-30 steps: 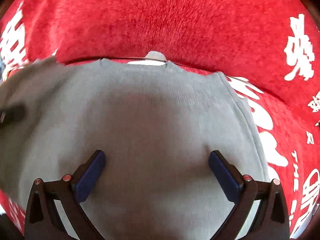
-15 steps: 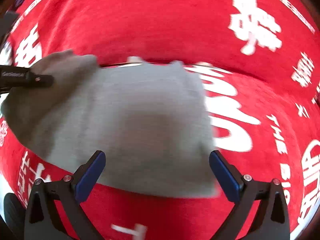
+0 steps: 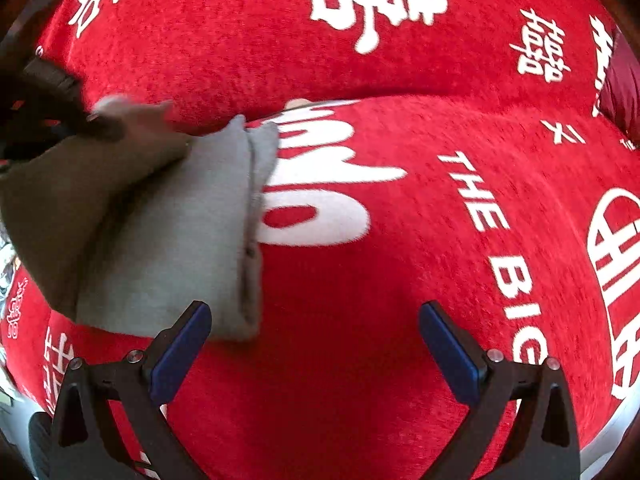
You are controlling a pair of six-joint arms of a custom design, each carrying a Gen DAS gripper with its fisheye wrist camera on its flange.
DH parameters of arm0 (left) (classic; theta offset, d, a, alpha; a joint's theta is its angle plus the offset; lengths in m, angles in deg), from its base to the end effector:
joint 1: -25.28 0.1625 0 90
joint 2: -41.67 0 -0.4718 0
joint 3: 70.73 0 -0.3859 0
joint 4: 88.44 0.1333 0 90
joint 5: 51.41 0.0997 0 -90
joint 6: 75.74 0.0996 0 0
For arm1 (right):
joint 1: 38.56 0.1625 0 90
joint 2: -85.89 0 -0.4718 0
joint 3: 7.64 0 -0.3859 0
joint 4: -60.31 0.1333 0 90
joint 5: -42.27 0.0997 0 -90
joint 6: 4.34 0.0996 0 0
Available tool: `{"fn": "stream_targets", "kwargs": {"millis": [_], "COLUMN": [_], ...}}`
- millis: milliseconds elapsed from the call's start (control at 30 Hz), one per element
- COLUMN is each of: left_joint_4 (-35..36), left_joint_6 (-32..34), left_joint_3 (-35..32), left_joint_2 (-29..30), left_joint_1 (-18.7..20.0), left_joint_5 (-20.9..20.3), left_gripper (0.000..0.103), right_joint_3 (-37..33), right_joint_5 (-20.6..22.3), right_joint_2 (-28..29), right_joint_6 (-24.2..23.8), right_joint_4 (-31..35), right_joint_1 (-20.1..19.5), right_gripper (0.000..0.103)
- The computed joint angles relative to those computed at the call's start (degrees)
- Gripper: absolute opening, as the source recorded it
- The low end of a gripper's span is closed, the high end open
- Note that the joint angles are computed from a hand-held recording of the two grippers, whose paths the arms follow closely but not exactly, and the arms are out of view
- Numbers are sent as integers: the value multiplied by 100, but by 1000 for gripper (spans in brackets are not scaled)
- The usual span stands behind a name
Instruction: Fold small clothes
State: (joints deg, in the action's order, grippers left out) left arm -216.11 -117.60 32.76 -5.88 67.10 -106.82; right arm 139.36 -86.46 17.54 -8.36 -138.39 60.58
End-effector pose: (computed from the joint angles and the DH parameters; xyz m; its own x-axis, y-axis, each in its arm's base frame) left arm -0.3232 -0.5439 0.0818 -0.7823 0.1228 -0.6107 0.2493 0.9602 -0.1263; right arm 0.1297 -0.3592 0.2053 -0.8083 0.1250 0.5753 -0.1946 0.8655 -0.4616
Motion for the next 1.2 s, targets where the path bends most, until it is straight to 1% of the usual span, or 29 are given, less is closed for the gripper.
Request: {"fn": "stream_targets", "kwargs": {"millis": [33, 100, 133, 200, 233, 300, 367, 400, 467, 500, 533, 567, 600, 633, 667, 700, 733, 767, 800, 867, 933, 1000, 1100, 1133, 1167, 1200], "left_joint_4": [-158, -142, -160, -65, -106, -252, -347, -398, -329, -143, 102, 174, 6, 78, 317, 316, 147, 6, -157, -424, -807, -1085, -1350, -1448, -1583, -1708], "left_joint_6": [95, 210, 379, 532, 612, 802, 989, 1036, 962, 823, 619, 437, 258, 13, -169, -129, -35, -1, -11, -47, -67, -130, -107, -84, -7, 59], "left_joint_3": [-35, -127, -159, -202, -170, -27, 158, 294, 550, 677, 821, 1020, 1366, 1585, 1761, 1861, 2011, 2112, 2246, 2399, 2519, 2597, 2672, 2705, 2741, 2786], "left_joint_2": [191, 465, 577, 619, 572, 338, -21, -248, -628, -790, -938, -1068, -1231, -1328, -1498, -1614, -1765, -1846, -1943, -1996, -2090, -2125, -2090, -2049, -2017, -1994], "left_joint_1": [17, 22, 48, 63, 43, -74, -188, -229, -255, -266, -255, -258, -295, -307, -241, -164, -56, 8, 87, 187, 331, 449, 645, 676, 702, 713], "left_joint_5": [-165, -261, -486, -809, -855, -750, -570, -431, 46, 396, 790, 1161, 1688, 2030, 2157, 2044, 1789, 1668, 1581, 1552, 1455, 1402, 1275, 1247, 1213, 1198], "left_gripper": [0, 0, 0, 0, 0, 0, 0, 0, 2, 26, 54, 103, 101, 101, 101, 101, 101, 101, 101, 101, 101, 101, 101, 101, 101, 101], "right_joint_3": [26, 99, 135, 217, 251, 308, 307, 304, 276, 251, 221, 193, 148, 121, 76, -11, -104, -210, -300, -602, -806, -1070, -1414, -1518, -1629, -1696], "right_joint_5": [42, 110, 148, 264, 319, 426, 550, 620, 866, 1061, 1321, 1693, 2132, 2345, 2559, 2653, 2664, 2850, 2980, 3103, 3274, 3294, 3188, 3182, 3067, 3023], "right_joint_2": [-38, -109, -160, -295, -338, -416, -483, -498, -529, -540, -566, -621, -658, -644, -603, -528, -419, -325, -253, -92, 62, 229, 476, 527, 636, 712], "right_joint_6": [-19, -9, 3, -31, -94, -285, -390, -432, -495, -533, -554, -561, -517, -511, -524, -535, -529, -568, -549, -458, -461, -379, -296, -272, -197, -168], "right_joint_4": [-5, -56, -63, -88, -134, -225, -193, -195, -164, -123, -32, 103, 248, 274, 304, 377, 434, 525, 625, 986, 1088, 1293, 1586, 1759, 1892, 1972], "right_joint_1": [-73, -210, -261, -340, -365, -365, -315, -285, -209, -166, -151, -200, -264, -296, -319, -306, -256, -285, -307, -306, -328, -362, -424, -453, -464, -482], "right_gripper": [103, 103, 103, 103, 103, 103, 103, 103, 103, 103, 103, 103, 103, 103, 103, 103, 103, 103, 103, 103, 102, 100, 99, 97, 95, 90]}}
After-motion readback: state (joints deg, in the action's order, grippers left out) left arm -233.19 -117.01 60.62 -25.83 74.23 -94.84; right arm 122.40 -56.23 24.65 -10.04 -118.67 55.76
